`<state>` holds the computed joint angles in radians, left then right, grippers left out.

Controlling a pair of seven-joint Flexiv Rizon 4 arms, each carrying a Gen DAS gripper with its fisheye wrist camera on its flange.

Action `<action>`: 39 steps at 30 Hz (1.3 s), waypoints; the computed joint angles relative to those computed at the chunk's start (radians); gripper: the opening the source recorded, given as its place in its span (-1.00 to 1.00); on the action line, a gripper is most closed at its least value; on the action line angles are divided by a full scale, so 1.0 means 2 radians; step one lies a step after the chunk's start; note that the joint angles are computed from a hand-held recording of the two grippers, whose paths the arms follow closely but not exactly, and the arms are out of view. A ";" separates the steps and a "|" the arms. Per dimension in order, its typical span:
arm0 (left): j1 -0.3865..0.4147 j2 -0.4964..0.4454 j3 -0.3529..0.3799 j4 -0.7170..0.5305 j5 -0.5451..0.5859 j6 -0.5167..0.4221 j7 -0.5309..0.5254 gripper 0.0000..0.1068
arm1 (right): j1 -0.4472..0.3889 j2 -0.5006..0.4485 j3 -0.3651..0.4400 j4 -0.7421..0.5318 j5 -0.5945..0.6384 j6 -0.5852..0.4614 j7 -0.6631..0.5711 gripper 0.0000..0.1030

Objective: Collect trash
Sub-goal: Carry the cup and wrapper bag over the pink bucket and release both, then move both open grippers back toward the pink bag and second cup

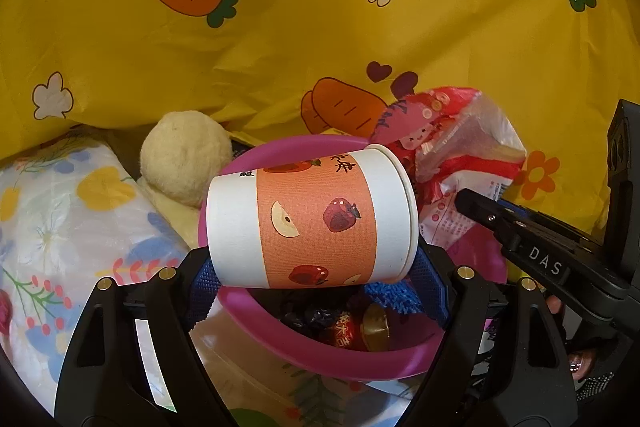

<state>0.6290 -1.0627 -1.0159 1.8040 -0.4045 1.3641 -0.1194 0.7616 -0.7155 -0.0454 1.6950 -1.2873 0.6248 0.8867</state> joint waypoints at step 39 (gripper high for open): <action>0.146 -0.047 -0.073 0.047 0.147 0.082 -0.100 0.79 | 0.025 -0.036 -0.005 -0.088 0.120 -0.149 -0.157 0.62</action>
